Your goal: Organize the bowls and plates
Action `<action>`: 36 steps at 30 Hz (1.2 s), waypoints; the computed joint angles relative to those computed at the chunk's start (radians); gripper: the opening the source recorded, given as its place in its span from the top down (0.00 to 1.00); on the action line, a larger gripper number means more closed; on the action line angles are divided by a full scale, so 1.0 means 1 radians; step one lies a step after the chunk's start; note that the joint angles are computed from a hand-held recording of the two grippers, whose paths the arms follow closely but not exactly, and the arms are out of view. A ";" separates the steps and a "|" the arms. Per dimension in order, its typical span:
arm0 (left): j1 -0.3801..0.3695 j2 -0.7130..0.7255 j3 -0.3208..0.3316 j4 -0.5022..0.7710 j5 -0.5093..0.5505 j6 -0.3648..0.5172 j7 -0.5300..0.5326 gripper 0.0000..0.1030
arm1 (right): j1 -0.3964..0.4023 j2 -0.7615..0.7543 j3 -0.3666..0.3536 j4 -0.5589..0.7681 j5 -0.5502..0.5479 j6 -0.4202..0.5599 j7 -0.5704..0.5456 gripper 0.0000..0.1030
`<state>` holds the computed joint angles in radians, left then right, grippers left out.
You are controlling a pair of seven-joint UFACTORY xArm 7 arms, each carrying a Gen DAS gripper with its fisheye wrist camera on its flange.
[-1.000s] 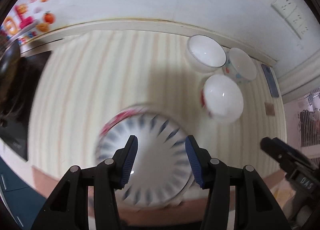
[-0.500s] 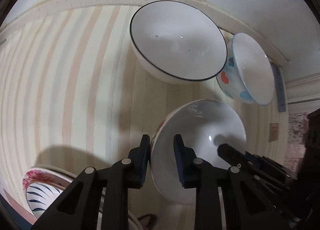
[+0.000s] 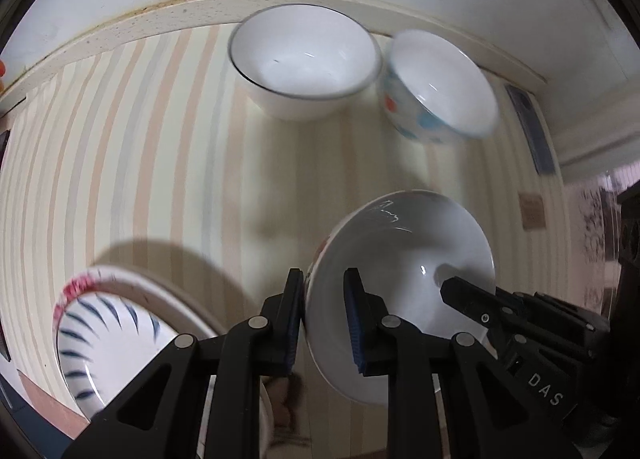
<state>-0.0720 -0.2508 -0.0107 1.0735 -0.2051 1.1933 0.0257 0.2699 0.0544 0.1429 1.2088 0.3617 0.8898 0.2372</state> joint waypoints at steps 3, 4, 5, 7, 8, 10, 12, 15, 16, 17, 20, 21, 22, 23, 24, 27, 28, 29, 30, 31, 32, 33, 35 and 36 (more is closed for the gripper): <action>-0.011 -0.049 0.000 -0.034 -0.016 0.025 0.019 0.82 | -0.002 -0.084 -0.005 -0.075 0.004 0.017 0.007 0.87; -0.016 -0.066 -0.001 -0.046 -0.025 0.034 0.024 0.82 | -0.002 -0.116 -0.007 -0.105 0.004 0.022 0.017 0.87; -0.023 -0.071 -0.008 -0.054 -0.029 0.032 0.019 0.82 | -0.001 -0.140 -0.009 -0.128 0.006 0.024 0.024 0.87; -0.035 -0.088 -0.013 -0.068 -0.035 0.039 0.025 0.82 | 0.000 -0.192 -0.014 -0.181 0.007 0.028 0.038 0.87; -0.041 -0.093 -0.017 -0.076 -0.034 0.041 0.029 0.82 | 0.000 -0.212 -0.019 -0.204 0.008 0.028 0.040 0.87; -0.053 -0.097 -0.025 -0.086 -0.034 0.047 0.028 0.82 | 0.000 -0.247 -0.024 -0.250 0.010 0.029 0.051 0.87; -0.061 -0.094 -0.029 -0.093 -0.030 0.054 0.028 0.82 | 0.000 -0.270 -0.031 -0.286 0.014 0.028 0.056 0.87; -0.071 -0.089 -0.037 -0.102 -0.020 0.067 0.029 0.82 | -0.001 -0.297 -0.037 -0.329 0.016 0.038 0.067 0.87; -0.074 -0.089 -0.040 -0.105 -0.015 0.068 0.028 0.82 | -0.001 -0.309 -0.041 -0.344 0.018 0.038 0.065 0.87; -0.076 -0.090 -0.040 -0.108 -0.012 0.070 0.029 0.82 | -0.001 -0.312 -0.043 -0.350 0.020 0.036 0.063 0.87; -0.082 -0.089 -0.044 -0.108 -0.004 0.074 0.032 0.82 | -0.001 -0.316 -0.045 -0.359 0.023 0.034 0.067 0.87; -0.084 -0.085 -0.045 -0.105 -0.001 0.080 0.031 0.82 | -0.001 -0.315 -0.043 -0.360 0.020 0.034 0.072 0.87; -0.084 -0.081 -0.046 -0.100 0.006 0.089 0.031 0.82 | -0.004 -0.319 -0.046 -0.361 0.015 0.038 0.071 0.87; -0.090 -0.070 -0.057 -0.095 0.010 0.084 0.020 0.82 | -0.004 -0.317 -0.050 -0.359 0.021 0.041 0.067 0.87; -0.090 -0.072 -0.054 -0.088 0.013 0.093 0.021 0.82 | -0.004 -0.317 -0.058 -0.358 0.034 0.048 0.058 0.87; -0.081 -0.073 -0.041 -0.045 0.017 0.131 0.012 0.81 | -0.015 -0.326 -0.068 -0.342 0.037 0.086 0.053 0.86; -0.075 -0.074 -0.033 -0.023 0.009 0.140 0.007 0.81 | -0.020 -0.336 -0.075 -0.339 0.043 0.098 0.049 0.85; -0.068 -0.074 -0.028 -0.002 0.006 0.141 0.000 0.81 | -0.027 -0.348 -0.084 -0.335 0.053 0.111 0.048 0.83; -0.063 -0.069 -0.026 0.023 0.006 0.137 -0.007 0.79 | -0.034 -0.359 -0.091 -0.332 0.062 0.116 0.046 0.82; -0.058 -0.057 -0.025 0.052 0.006 0.124 -0.015 0.74 | -0.041 -0.371 -0.099 -0.330 0.073 0.111 0.043 0.82; -0.053 -0.040 -0.024 0.081 0.005 0.106 -0.024 0.72 | -0.049 -0.383 -0.108 -0.328 0.088 0.095 0.039 0.74; -0.048 -0.016 -0.024 0.116 0.006 0.085 -0.035 0.69 | -0.057 -0.390 -0.114 -0.325 0.100 0.069 0.038 0.55; -0.040 0.045 -0.022 0.178 0.007 0.059 -0.050 0.66 | -0.070 -0.390 -0.121 -0.320 0.123 -0.005 0.039 0.35; -0.036 0.085 -0.020 0.216 0.004 0.054 -0.058 0.66 | -0.073 -0.381 -0.123 -0.313 0.130 -0.036 0.038 0.34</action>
